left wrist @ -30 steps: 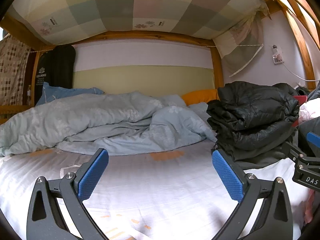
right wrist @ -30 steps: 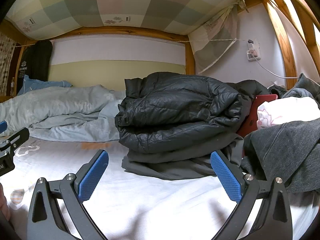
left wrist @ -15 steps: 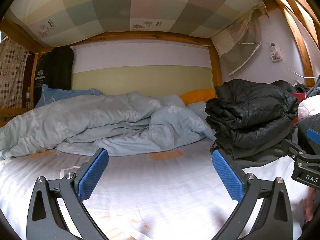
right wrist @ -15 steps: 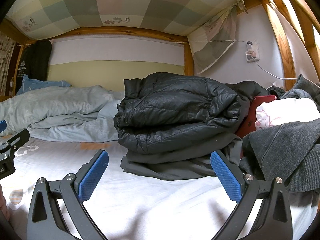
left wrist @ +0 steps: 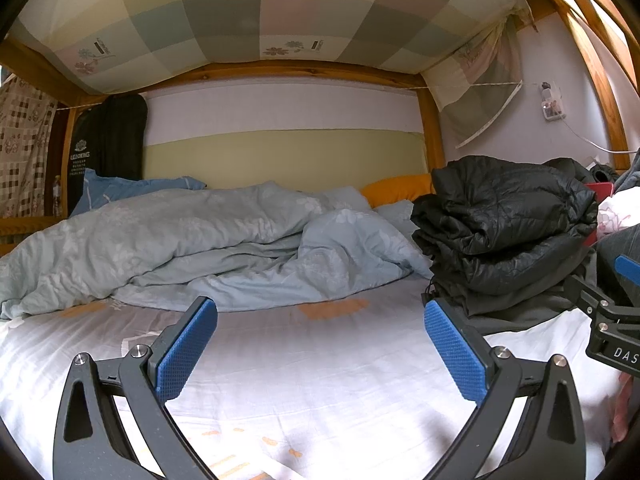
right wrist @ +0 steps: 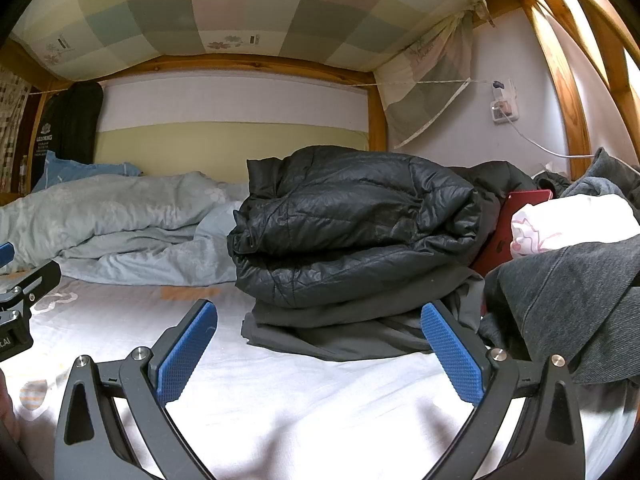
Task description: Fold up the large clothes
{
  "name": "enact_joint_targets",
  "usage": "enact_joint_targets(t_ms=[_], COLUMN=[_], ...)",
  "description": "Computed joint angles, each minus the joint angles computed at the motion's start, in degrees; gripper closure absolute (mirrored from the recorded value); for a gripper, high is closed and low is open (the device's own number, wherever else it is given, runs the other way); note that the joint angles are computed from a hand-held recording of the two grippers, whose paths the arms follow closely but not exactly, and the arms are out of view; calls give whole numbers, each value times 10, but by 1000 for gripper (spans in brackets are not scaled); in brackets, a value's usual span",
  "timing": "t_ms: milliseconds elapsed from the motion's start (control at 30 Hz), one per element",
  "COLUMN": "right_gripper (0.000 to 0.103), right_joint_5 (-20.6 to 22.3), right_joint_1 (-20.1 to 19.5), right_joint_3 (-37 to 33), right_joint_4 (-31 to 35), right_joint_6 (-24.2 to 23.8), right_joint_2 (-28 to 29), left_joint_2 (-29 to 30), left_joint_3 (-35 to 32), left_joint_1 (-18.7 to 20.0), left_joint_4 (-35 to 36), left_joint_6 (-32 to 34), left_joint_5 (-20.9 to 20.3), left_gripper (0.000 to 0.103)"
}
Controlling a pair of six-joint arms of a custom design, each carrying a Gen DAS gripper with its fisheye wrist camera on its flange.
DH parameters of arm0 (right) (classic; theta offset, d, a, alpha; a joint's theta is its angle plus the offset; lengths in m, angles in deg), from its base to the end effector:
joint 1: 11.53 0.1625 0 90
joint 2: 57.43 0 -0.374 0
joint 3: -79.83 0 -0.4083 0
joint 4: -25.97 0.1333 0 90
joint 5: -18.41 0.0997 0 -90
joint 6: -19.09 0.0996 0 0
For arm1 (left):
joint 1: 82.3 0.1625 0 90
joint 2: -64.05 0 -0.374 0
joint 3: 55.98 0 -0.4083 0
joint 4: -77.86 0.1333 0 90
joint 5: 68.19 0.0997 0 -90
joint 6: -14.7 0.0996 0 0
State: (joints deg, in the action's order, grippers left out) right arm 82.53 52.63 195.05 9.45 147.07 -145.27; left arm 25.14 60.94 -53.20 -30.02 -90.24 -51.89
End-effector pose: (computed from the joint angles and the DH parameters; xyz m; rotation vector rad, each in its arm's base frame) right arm -0.0352 -0.4783 0.2337 0.8390 -1.8986 1.6054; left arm -0.2816 -0.4187 -0.0745 0.4513 1.6098 -1.6577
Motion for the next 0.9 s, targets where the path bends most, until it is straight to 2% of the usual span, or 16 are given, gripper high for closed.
enact_joint_targets(t_ms=[900], right_gripper=[0], right_joint_5=[0], right_joint_1=[0], right_joint_3=[3], right_joint_4=[-3], right_joint_6=[2], right_joint_2=[-1], left_joint_2=[-6], left_joint_3=[1], left_joint_1=[3], left_joint_4=[17], left_joint_6=[-14], left_joint_5=[-6], left_gripper=[0])
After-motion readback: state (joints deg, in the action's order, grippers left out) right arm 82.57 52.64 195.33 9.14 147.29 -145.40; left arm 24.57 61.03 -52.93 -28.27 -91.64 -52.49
